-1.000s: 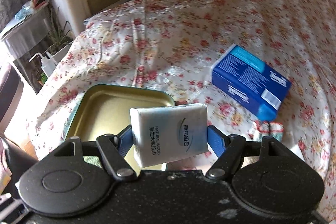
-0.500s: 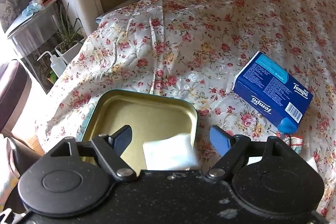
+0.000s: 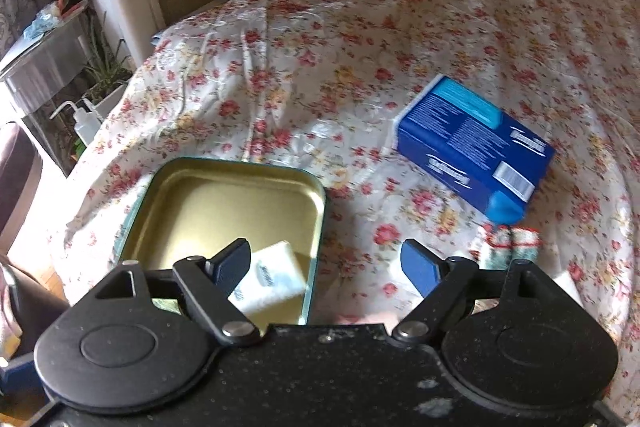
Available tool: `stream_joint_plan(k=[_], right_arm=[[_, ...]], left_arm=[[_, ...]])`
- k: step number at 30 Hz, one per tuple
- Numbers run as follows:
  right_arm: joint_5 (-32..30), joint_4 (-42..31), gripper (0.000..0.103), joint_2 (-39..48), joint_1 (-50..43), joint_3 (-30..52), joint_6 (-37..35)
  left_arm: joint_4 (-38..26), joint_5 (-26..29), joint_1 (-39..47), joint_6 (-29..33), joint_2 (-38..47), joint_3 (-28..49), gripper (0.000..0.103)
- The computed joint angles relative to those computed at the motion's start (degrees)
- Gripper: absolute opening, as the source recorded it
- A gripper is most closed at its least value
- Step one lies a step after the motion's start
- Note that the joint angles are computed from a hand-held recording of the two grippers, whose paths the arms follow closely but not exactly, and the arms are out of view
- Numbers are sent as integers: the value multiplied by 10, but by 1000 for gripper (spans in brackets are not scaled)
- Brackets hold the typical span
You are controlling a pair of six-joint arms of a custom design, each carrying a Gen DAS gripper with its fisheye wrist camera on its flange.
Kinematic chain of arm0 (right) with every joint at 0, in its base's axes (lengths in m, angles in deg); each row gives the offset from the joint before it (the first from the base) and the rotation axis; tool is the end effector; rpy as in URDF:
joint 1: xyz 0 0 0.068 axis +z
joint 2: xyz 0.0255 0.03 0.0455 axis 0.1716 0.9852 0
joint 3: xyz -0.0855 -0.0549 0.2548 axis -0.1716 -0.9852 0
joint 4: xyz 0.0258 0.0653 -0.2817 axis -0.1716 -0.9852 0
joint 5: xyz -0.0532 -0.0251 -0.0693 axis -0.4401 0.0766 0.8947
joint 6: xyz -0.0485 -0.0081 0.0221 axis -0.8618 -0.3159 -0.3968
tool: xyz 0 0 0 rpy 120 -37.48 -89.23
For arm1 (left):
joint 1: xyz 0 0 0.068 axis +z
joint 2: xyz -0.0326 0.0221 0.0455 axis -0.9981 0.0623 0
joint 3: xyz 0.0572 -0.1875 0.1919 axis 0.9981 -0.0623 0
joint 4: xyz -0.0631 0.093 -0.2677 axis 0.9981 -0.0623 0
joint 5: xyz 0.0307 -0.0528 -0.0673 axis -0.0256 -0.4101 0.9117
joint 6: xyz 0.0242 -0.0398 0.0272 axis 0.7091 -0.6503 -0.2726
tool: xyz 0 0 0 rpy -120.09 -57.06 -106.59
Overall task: Organize soft objects
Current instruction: 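Place the mask in the tray with the left gripper while the right gripper drops the tissue pack there, then withdraw both open grippers toward the remaining items beside the tray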
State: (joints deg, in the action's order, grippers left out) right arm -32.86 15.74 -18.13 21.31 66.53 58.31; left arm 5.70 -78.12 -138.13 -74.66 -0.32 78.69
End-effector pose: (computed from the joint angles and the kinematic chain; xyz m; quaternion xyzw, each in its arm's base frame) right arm 0.2121 0.0465 0.2329 -0.1348 0.9379 0.0687 0.3122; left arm 0.1063 -0.1062 0.2414 -0.1443 0.9434 -0.0005 0.2987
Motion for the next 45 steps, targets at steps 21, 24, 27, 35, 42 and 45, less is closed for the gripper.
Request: stream_joint_plan(k=[21,24,27,35,42,45], right_arm=[[-212,67,103,-95,-423,-98,-228],[-239,76,103,-56,-461,-75,-227],[-265,85,103,-39,-493,-63,-225],[-292,107,103,-27,-542,-64,-227],[-319,150,103,-16,-584,-87,-178],[-299,133,103,15,-568,-72,-196]], left_arm=[[64,-33,-73,12,87,16,84],[82,-32,-77,17,112,23,84],[104,-27,-79,26,139,31,84],[150,-37,-100,54,200,56,84],[195,2,-87,80,238,67,83],[206,12,-85,86,253,72,79]])
